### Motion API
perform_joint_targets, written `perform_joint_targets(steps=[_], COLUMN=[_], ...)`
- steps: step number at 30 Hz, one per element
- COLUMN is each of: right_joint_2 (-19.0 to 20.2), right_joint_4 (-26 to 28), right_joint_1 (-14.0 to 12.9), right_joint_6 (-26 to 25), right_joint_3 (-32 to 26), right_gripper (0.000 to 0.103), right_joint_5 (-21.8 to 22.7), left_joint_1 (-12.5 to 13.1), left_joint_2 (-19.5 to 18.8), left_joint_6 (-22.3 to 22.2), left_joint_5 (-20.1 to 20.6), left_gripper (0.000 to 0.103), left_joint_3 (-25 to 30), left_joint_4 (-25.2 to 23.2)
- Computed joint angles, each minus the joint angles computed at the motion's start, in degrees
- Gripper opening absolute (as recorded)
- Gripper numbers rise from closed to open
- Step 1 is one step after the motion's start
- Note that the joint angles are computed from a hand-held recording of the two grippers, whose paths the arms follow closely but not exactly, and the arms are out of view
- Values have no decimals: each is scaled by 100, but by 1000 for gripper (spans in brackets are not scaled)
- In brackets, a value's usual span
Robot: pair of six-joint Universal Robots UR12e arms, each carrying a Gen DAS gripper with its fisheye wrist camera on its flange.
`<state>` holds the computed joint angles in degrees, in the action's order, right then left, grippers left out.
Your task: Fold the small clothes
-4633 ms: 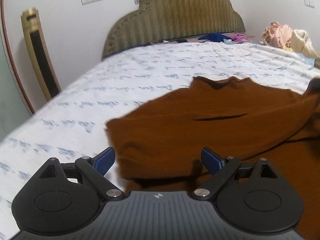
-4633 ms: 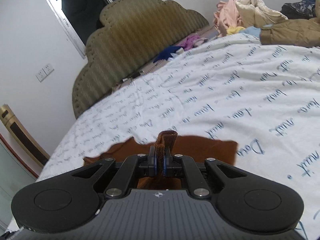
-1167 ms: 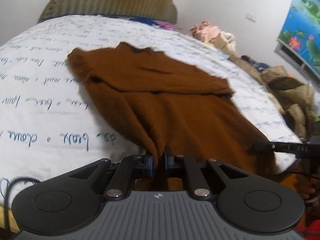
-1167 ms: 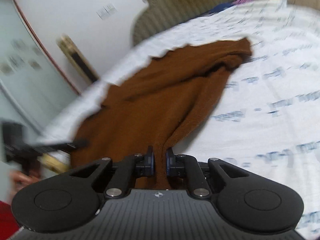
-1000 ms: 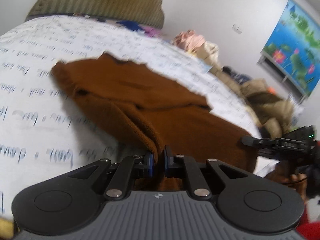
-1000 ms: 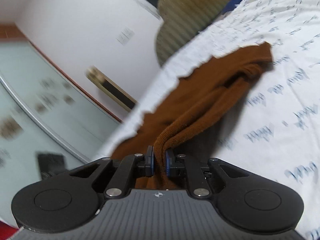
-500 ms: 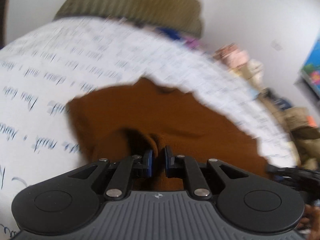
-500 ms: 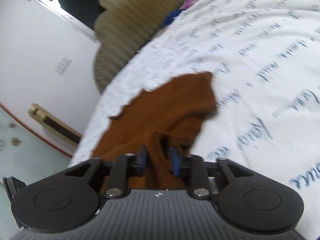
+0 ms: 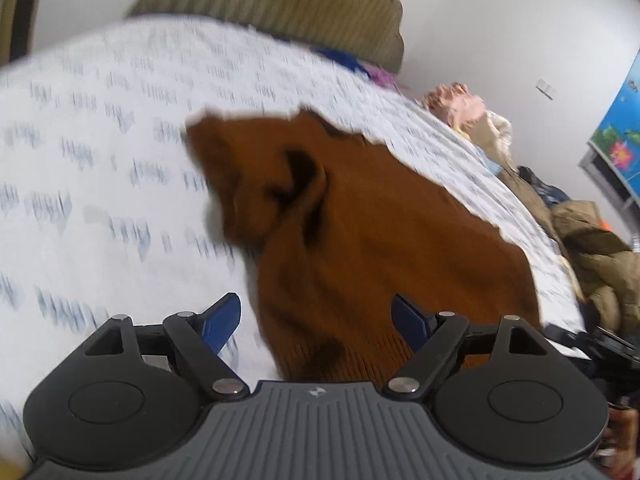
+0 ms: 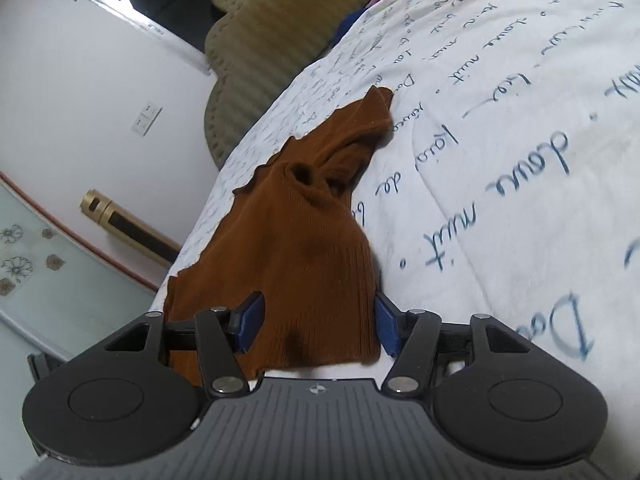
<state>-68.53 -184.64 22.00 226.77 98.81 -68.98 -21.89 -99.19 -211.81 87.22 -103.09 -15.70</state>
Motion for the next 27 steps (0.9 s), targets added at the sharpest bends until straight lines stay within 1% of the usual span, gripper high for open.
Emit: perform_joint_targets(steps=[2,3,4,5,6,7,8,9,10,11,12,13,14,15,17,20,22,24,25,26,27], right_joint_2=[4,21,53,73,100,118,140,161,174,183,175,165,145,125,68,-61,-153,-232,-269,-293,-311], right_joint_4=[58,60,60,62,111,133,135,131,79,5,-48,-67,-88,-125,-226,-322,-372,-404,-321,-181,21], right_joint_1=[69,87,92,105,114,114,119,126,123,124,137,147,148,143,125,122,131,137,140,144,161], right_joint_6=[-17,-8,14,41,62,86,127,200,279,347,353,311,271,252,177,-37,-158,-205,-273,-372,-505], right_joint_3=[-34,-57,-95,-116,-156,-178,-198,-216,-210,-197,-177,-166,-147,-125,-59,41,109,182,211,220,222], right_gripper=[55,53,52,46,39,35,27,17,14,14,13,13,13,13,12,12,12,12,12,16,18], right_joint_5=[-166,-181,-130,-106,-75,-44,-44,-64,-43,-39,-74,-104,-112,-105,-58,9,62,92,90,90,31], left_joint_1=[-10,-42,-85,-117,-120,-110,-104,-117,-135,-139,-117,-67,-41,-51,-96,-118,-168,-262,-322,-387,-426], left_joint_2=[-28,-63,-113,-165,-208,-254,-296,-319,-336,-332,-333,-321,-301,-286,-208,-24,137,289,332,345,321], left_joint_6=[-145,-157,-119,-70,-78,-145,-200,-222,-231,-239,-288,-423,-585,-603,-526,-390,-262,-48,103,285,496], left_joint_5=[-232,-228,-139,-96,-175,-301,-407,-424,-378,-378,-472,-657,-732,-673,-499,-493,-326,2,226,483,634], left_gripper=[82,82,82,82,82,82,81,78,58,31,20,15,14,14,13,13,13,14,14,16,19], left_joint_3=[-83,-103,-79,-41,-24,-13,2,-13,2,6,9,-34,-105,-132,-191,-293,-315,-281,-245,-178,-124], left_joint_4=[89,186,243,298,386,500,584,652,656,601,552,578,679,725,773,848,689,433,274,47,-113])
